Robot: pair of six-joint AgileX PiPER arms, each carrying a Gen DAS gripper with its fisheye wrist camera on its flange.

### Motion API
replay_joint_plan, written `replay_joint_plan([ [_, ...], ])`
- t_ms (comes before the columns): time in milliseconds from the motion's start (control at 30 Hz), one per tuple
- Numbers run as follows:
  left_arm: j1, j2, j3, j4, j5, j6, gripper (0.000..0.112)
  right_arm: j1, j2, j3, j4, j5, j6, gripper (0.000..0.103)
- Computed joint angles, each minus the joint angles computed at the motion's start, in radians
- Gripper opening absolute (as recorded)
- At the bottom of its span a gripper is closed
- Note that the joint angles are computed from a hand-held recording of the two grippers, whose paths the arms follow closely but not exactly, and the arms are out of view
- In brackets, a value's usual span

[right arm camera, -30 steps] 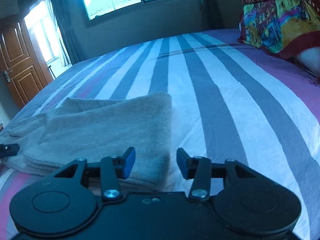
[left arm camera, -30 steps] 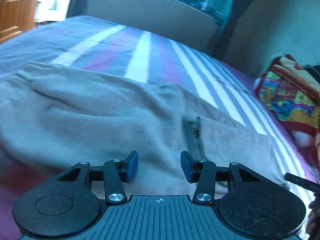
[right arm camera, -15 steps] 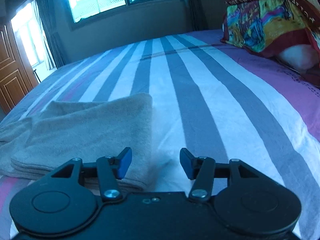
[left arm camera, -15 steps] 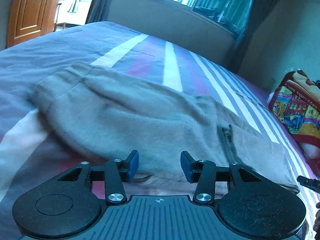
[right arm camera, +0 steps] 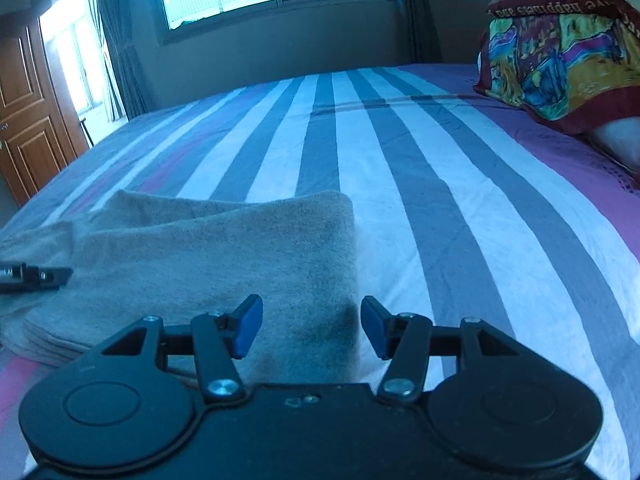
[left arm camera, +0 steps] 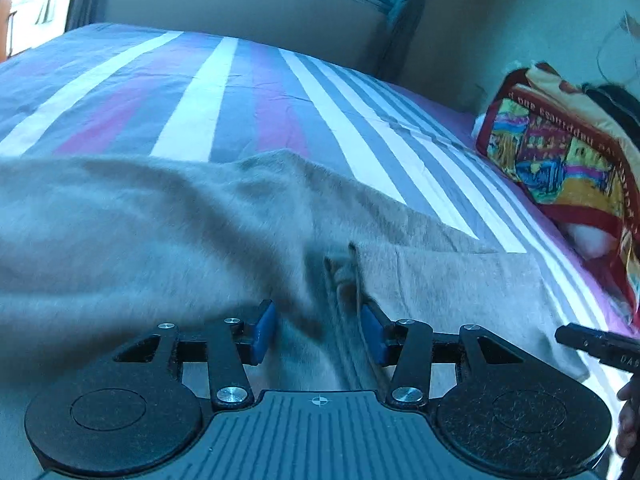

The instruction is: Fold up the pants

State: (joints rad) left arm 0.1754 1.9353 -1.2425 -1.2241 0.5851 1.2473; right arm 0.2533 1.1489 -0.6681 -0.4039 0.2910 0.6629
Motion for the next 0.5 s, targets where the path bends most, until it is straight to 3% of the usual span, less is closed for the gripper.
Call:
replay_joint_plan([
  [267,-0.021,0.111,-0.145,-0.001,-0.02,-0.092,0.048,-0.025,0.05,-0.008,0.041,-0.052,-0.041,0.056],
  [333,-0.011,0.103,-0.119,-0.04,-0.073,-0.101,0.046,-0.033,0.048,-0.005,0.036,-0.054,-0.04,0.056],
  [467,0.037,0.061,-0.057,-0.092,-0.06,-0.1,0.043,-0.079,0.032,-0.005,0.119,-0.067,-0.126,0.056],
  [500,0.054,0.04,-0.03,-0.152,-0.026,-0.063,0.043,-0.091,0.031,-0.008,0.153,-0.072,-0.166,0.056],
])
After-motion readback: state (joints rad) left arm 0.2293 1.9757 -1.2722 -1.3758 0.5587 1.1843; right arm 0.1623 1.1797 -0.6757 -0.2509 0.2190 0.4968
